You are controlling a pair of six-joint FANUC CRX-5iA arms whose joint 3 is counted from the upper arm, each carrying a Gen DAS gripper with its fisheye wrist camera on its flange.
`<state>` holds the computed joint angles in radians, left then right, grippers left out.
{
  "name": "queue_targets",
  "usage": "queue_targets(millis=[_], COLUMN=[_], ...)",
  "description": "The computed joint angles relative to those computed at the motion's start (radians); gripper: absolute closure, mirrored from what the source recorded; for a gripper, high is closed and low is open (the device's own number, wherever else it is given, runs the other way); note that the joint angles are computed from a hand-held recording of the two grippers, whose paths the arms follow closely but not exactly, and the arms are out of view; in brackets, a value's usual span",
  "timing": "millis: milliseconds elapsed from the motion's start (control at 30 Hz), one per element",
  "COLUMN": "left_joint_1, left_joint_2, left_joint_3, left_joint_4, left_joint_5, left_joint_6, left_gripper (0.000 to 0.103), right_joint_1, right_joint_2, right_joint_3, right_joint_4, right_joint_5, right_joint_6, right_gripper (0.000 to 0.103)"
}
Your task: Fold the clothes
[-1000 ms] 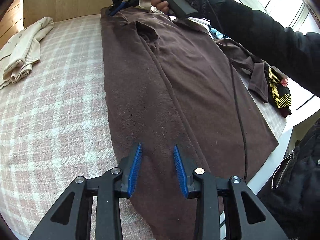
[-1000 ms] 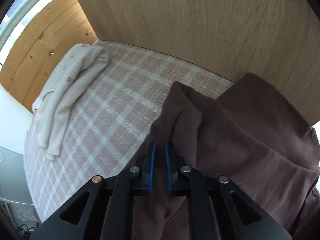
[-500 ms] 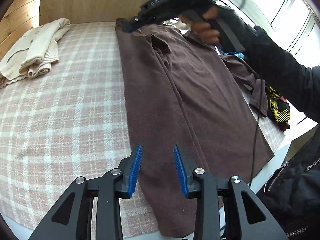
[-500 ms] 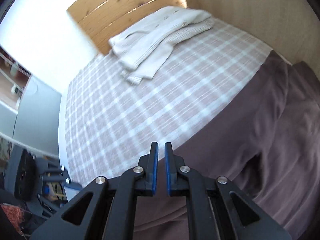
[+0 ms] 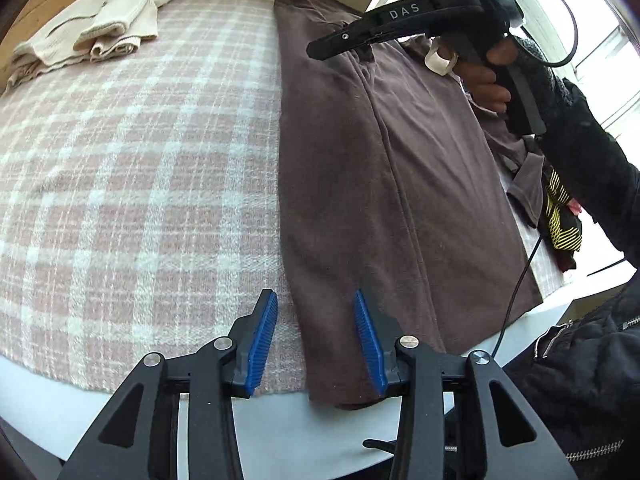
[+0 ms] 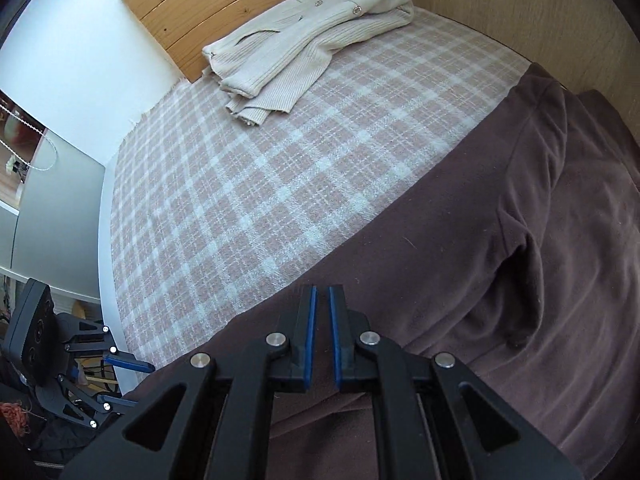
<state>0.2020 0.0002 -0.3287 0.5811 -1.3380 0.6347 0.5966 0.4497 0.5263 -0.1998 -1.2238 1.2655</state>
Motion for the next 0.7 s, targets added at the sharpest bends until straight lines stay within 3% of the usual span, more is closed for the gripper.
queue_targets(millis=[100, 133, 167, 333, 533, 633, 700], left_joint_1=[0.018, 0.021, 0.025, 0.07, 0.087, 0.093, 0.1], left_joint_2=[0.012, 0.018, 0.022, 0.021, 0.044, 0.049, 0.029], left_joint_3=[-0.013, -0.011, -0.009, -0.005, -0.021, -0.044, -0.037], left_joint_4=[0.038, 0.046, 0.053, 0.136, 0.108, 0.11, 0.093], left_joint_5=[-0.03, -0.045, -0.061, -0.165, -0.149, -0.141, -0.151], left_joint_6=[-0.007, -0.016, -0.025, -0.092, -0.046, -0.005, -0.013], left_gripper=[0.068, 0.087, 0.096, 0.098, 0.098, 0.097, 0.095], right_joint_1=[0.003, 0.004, 0.005, 0.014, -0.001, 0.02, 0.039], right_joint_2=[0.012, 0.014, 0.011, 0.005, -0.004, -0.032, -0.039], right_joint_3=[0.002, 0.0, -0.008, -0.051, -0.055, -0.068, -0.053], right_joint_4=[0.023, 0.029, 0.039, 0.09, 0.058, 0.068, 0.027], right_joint_5=[-0.012, -0.012, -0.005, 0.033, 0.041, 0.072, 0.068], right_joint_6=[-0.017, -0.02, -0.031, -0.042, -0.051, -0.076, -0.014], right_gripper=[0.095, 0.095, 0.095, 0.101, 0.101, 0.094, 0.094])
